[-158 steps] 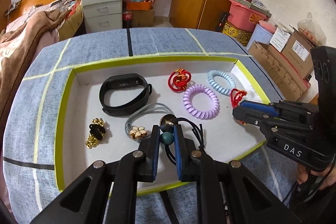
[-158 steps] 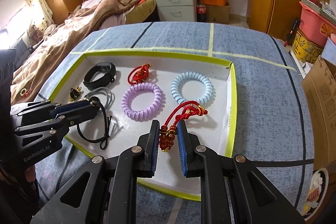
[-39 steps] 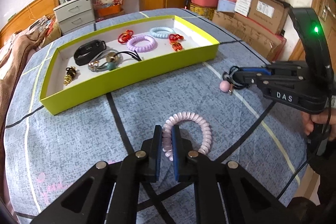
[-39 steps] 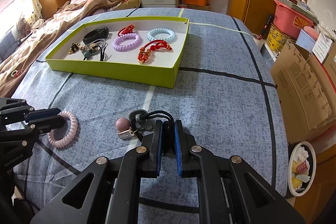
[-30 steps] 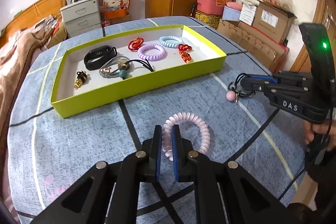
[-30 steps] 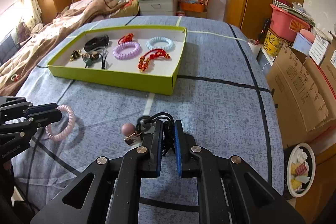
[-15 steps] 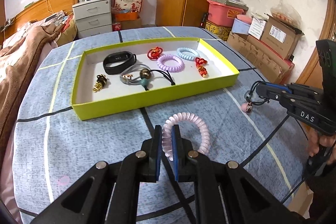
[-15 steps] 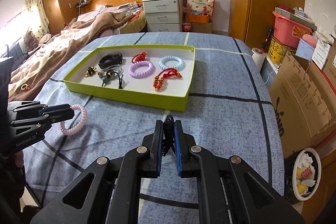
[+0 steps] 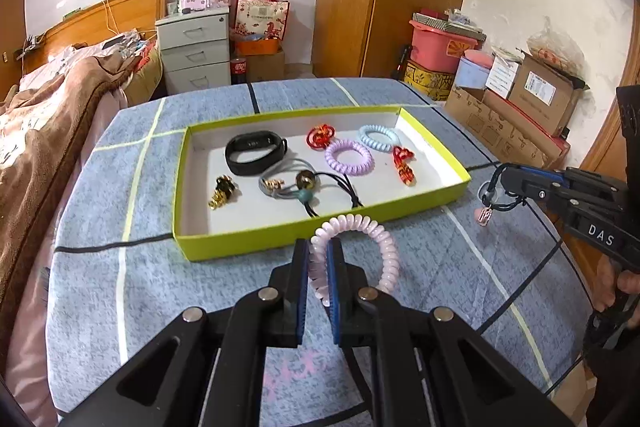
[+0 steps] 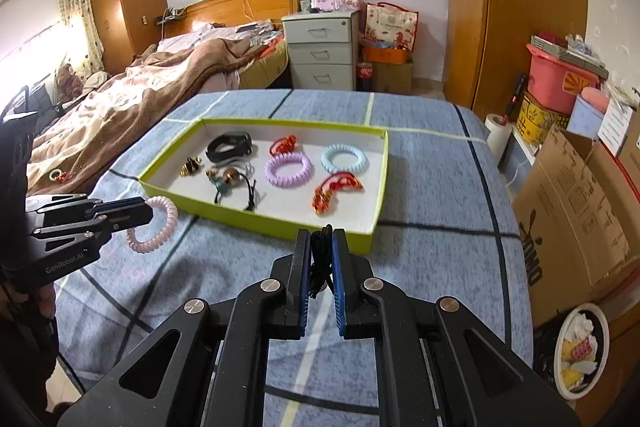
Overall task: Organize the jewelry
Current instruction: 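Carry pink coil with left gripper into box while right gripper carries pink-bead cord, then open left gripper over the box while right gripper releases the pink-bead cord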
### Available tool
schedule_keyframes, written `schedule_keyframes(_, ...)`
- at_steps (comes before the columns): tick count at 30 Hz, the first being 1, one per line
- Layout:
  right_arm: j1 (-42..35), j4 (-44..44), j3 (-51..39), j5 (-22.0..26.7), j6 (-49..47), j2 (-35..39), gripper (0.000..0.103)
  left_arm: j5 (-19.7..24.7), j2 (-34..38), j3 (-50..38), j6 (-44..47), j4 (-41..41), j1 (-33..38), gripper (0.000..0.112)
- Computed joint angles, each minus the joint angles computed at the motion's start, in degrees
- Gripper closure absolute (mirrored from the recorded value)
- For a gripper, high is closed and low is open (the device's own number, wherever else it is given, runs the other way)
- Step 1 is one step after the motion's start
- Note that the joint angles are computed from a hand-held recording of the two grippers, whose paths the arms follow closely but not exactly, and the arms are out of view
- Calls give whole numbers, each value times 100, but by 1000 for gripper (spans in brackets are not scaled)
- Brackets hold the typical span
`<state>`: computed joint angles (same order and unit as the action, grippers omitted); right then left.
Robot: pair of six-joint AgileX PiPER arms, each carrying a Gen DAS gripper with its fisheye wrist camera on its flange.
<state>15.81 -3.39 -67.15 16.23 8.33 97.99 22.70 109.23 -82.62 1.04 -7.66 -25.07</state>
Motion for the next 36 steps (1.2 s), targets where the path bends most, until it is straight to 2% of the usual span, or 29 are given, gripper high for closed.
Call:
schedule_keyframes(12,78,276,-1031,357,-244,603,93,253,338,-667,43,-74,285,103)
schedule_keyframes(23,-20,1420,-2309,882,-1195,1533,93,624,962,-1580,-42,-199,543,103)
schedule_keyframes(28,-112,1865,-2919,1277,-1588,2075,93,972,1406,-2102,-244,-116,624,103)
schedule_keyframes(30,-147,1787,-3080,1425,-1514,2231,93,1158,1573,-2295,-346,-48,630,103)
schedule_keyframes(36,-255,1560,-3207,1673,-1417,2460,93,1234,1734,-2392,-435,-25,636,102)
